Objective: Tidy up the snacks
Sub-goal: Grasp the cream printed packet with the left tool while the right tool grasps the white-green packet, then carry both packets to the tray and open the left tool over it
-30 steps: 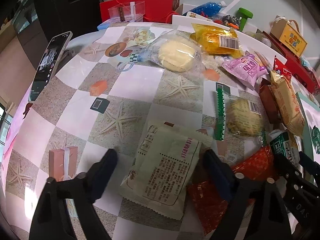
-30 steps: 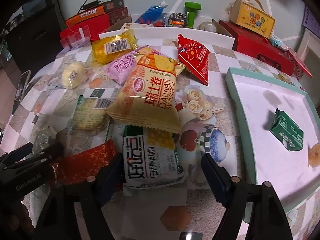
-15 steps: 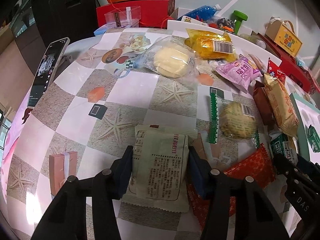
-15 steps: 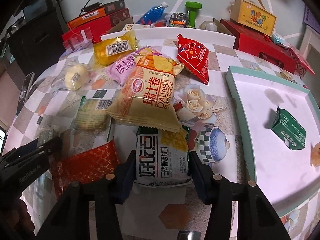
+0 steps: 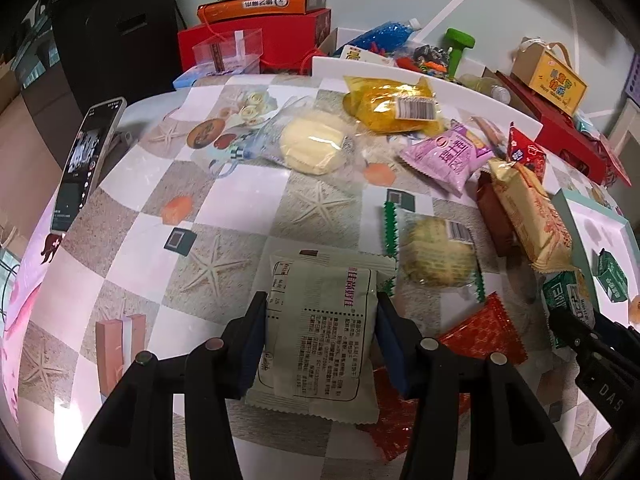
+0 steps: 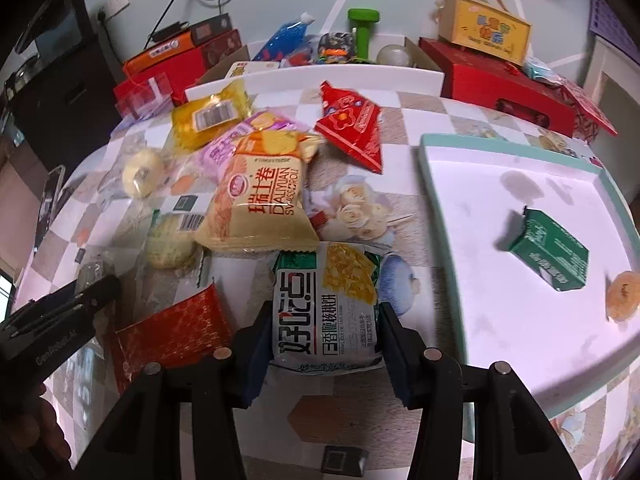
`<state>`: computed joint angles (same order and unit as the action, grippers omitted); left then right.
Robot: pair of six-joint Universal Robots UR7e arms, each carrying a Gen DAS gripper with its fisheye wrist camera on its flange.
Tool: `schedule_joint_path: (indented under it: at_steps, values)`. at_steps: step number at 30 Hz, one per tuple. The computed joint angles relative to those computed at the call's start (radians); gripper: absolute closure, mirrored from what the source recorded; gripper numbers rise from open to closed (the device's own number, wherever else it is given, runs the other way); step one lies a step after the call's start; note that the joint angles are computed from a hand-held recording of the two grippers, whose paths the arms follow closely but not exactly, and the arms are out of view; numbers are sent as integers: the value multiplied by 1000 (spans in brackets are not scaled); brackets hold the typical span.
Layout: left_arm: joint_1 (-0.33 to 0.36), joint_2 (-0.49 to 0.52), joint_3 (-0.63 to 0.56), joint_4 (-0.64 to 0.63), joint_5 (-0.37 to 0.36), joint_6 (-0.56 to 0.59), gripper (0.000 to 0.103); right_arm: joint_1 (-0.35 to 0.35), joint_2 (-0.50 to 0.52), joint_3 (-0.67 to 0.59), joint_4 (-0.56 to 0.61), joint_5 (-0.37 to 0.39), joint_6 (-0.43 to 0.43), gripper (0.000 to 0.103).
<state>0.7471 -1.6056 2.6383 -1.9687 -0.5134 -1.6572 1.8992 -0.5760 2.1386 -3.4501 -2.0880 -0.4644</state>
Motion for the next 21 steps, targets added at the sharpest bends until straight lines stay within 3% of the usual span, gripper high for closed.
schedule_joint_path:
  at_steps: [10, 21]
  values:
    - [-58, 1, -28, 89, 20, -49, 50, -11, -50, 22, -34, -1, 2, 50]
    - [-82, 51, -51, 63, 34, -17, 50, -20, -77, 35, -40, 17, 11, 50]
